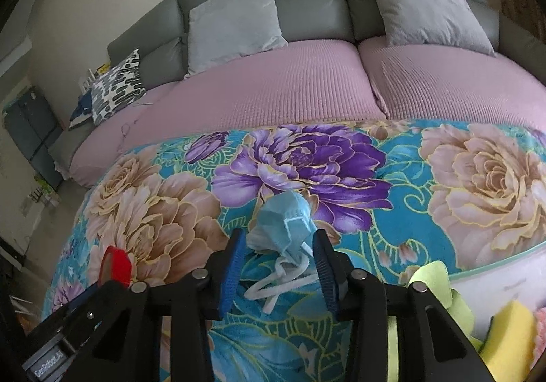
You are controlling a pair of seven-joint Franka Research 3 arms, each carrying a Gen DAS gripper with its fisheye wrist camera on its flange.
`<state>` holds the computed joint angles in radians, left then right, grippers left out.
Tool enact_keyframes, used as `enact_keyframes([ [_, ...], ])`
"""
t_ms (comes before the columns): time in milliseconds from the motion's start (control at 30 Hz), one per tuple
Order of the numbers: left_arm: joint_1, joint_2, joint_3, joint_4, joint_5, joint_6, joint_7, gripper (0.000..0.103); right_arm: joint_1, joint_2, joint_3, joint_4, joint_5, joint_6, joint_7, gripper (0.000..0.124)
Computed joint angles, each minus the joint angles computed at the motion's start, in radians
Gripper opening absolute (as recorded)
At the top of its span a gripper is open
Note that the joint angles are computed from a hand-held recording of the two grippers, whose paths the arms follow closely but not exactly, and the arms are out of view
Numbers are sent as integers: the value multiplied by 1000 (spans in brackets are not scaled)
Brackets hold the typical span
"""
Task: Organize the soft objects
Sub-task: 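Grasp the blue face mask with the right gripper, then carry the red tape roll and blue face mask over the white tray with both grippers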
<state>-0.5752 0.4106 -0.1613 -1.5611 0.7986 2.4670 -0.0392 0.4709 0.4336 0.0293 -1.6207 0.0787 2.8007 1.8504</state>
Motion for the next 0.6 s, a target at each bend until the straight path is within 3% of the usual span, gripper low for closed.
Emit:
enact_keyframes([
  [300, 3, -3, -1, -7, -5, 6, 0, 52, -10, 39, 12, 41, 29, -17, -8, 30],
  [433, 3, -1, -1, -5, -8, 4, -1, 52, -3, 43, 5, 45, 25, -21, -5, 13],
  [600, 0, 6, -1, 4, -9, 1, 7, 52, -6, 35, 10, 32, 29, -24, -21, 6],
])
